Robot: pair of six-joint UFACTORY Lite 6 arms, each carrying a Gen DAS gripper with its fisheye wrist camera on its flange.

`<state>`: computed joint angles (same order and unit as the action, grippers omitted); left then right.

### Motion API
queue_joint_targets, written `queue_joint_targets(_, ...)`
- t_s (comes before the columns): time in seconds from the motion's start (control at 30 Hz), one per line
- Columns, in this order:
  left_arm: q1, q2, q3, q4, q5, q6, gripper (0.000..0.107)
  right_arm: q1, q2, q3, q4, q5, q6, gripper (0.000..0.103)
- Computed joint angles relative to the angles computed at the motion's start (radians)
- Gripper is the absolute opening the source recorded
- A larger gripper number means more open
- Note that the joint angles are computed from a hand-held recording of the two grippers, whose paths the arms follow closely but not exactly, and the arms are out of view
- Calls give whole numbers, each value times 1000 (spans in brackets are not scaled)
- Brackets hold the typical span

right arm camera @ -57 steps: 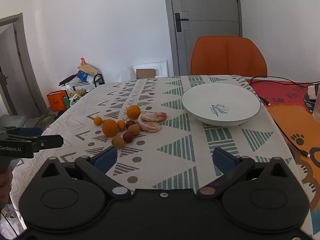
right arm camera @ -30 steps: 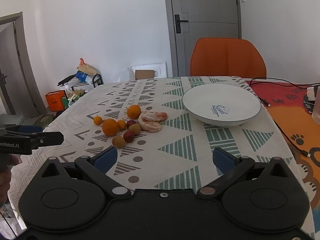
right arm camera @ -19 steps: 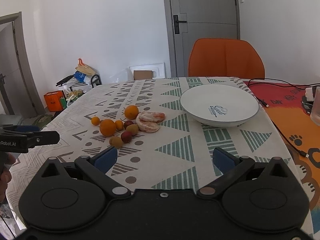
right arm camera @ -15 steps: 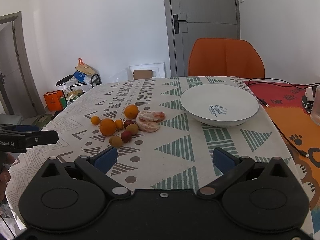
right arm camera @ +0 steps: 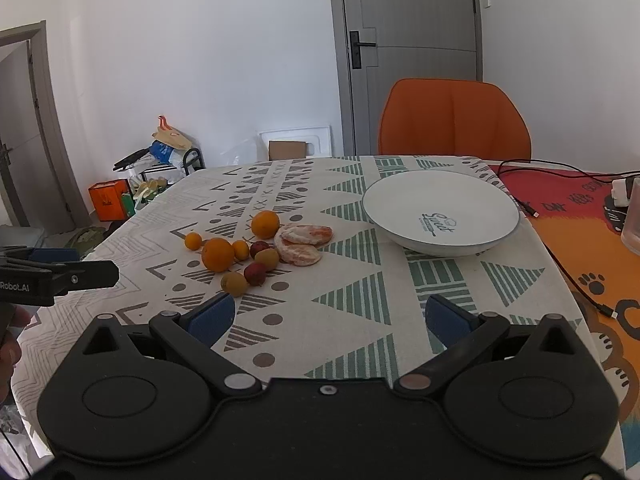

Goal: Organize fruits

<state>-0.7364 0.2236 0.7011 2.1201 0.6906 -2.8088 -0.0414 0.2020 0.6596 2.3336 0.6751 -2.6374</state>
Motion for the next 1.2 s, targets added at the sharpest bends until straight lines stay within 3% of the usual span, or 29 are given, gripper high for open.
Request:
queue_joint_targets(0.6,-11,6,9,-18,9,11,103,-5,6,7,-3,3,-3,103)
queue_joint_targets(1.03,36,52,26,93,52,-70,101,-26,87,62,-42,74,15,102)
queue_joint_targets(1.2,81,94,57,165,40,-117,90,-18,160,119,-61,87,36,84)
